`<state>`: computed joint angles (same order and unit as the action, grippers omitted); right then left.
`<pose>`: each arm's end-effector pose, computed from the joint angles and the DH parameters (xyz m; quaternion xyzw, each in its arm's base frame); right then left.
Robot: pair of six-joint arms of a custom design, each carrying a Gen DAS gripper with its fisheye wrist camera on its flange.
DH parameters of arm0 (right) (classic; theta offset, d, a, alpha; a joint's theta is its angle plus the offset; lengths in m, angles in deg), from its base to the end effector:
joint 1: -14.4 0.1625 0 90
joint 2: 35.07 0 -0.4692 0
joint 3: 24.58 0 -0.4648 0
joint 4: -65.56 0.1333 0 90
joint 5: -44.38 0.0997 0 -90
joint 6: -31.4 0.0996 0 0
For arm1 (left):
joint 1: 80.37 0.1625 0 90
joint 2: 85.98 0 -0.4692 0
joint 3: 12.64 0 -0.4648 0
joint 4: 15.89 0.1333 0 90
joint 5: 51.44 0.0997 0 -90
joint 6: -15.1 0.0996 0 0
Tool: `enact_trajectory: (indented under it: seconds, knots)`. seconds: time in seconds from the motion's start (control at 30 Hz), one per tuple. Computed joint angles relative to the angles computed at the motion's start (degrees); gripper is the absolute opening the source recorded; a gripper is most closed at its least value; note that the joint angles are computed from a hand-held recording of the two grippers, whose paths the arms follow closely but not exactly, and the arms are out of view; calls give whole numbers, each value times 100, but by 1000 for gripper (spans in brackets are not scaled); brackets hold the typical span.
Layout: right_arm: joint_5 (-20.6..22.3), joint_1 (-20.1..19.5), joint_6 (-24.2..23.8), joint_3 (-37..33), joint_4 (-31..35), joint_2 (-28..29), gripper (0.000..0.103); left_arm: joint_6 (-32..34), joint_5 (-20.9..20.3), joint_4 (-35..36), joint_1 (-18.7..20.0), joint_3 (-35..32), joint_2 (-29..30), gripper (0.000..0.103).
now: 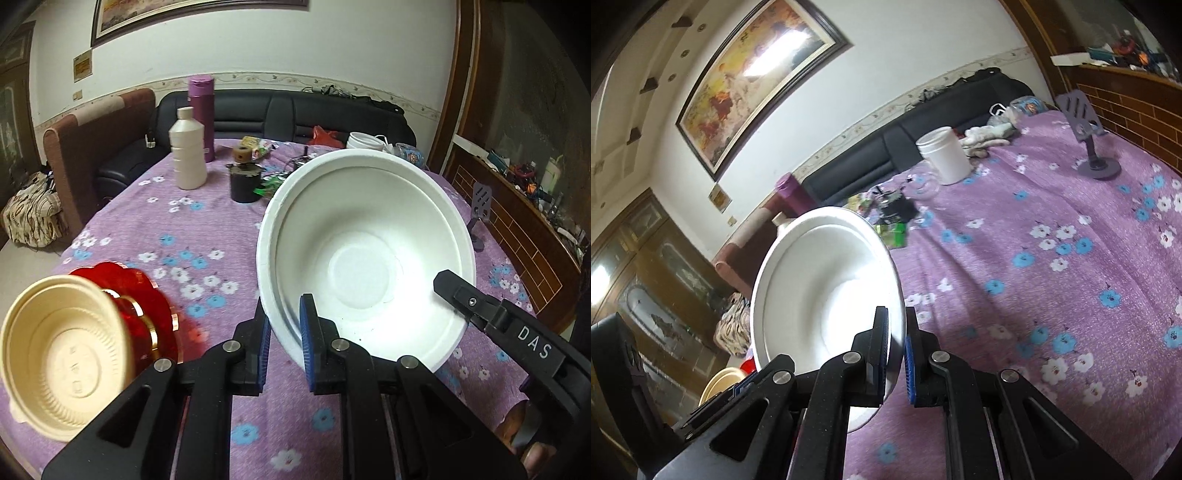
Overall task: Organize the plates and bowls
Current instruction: 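Lower the white foam bowl onto the cream bowls in the stack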
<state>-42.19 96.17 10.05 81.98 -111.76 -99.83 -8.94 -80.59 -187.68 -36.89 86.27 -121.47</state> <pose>0.0394 -0.7002 0.2786 0.1168 -0.9144 0.3809 0.0720 -0.3563 -0.6415 0.0046 0.0866 0.8507 -0.4011 0.3286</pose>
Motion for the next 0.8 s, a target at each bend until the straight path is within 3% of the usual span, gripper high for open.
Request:
enact_trajectory:
  seconds: [0.27, 0.8]
  knots:
    - [65, 207, -123, 127, 239, -43, 8, -558, 134, 243, -75, 502, -480, 13]
    - [-45, 763, -523, 63, 977, 285, 8, -2379, 705, 1636, -115, 1472, -1539, 14]
